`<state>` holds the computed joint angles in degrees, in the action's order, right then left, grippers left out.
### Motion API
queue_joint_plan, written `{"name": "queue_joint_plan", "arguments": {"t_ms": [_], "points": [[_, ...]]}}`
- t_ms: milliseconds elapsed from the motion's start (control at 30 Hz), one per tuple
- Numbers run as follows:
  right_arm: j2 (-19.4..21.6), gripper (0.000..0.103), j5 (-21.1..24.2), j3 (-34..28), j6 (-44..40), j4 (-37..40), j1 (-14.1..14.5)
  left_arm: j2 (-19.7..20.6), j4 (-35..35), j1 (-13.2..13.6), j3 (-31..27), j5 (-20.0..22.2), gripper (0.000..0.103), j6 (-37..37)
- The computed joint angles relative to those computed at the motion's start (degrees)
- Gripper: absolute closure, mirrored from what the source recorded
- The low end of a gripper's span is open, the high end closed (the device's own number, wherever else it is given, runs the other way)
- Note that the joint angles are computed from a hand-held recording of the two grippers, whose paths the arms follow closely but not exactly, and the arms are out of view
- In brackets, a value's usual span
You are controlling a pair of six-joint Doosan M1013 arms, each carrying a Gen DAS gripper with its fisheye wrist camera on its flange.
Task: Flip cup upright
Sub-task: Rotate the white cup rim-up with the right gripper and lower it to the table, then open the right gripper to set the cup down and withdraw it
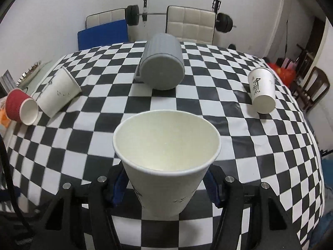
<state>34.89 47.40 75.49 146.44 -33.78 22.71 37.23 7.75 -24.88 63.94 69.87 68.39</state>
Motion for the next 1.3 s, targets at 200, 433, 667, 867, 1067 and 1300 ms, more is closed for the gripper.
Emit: {"name": "queue_joint_plan", "arguments": {"t_ms": [200,433,667,867,1067,1300], "points": [[-1.1,0.037,-0.1,2.0,1.8,-1.0,0.9,0.4,-0.2,-0.1,0.2,-0.5,0.010,0.9],[-1.7,0.019,1.5,2.5,-0.3,4.2,1.0,-1.4,-0.4,0.0,2.1,-2.3,0.010,2.0],[-3.0,0.015,4.0,2.9,0.9,5.2,1.6,-4.4,1.4,-0.4,4.9,-6.2,0.010,2.5],[-5.2,0.013,7.7,4.3,4.3,3.7,2.9,-8.0,1.3,-1.1,8.6,-11.2,0.004,3.7],[-8.5,0.013,10.8,6.2,7.4,3.7,4.0,-10.8,1.8,-2.3,10.8,-13.5,0.002,4.8],[-13.6,0.013,14.8,7.5,9.5,4.2,4.4,-14.4,1.4,-3.6,12.2,-14.0,0.002,5.9]]}}
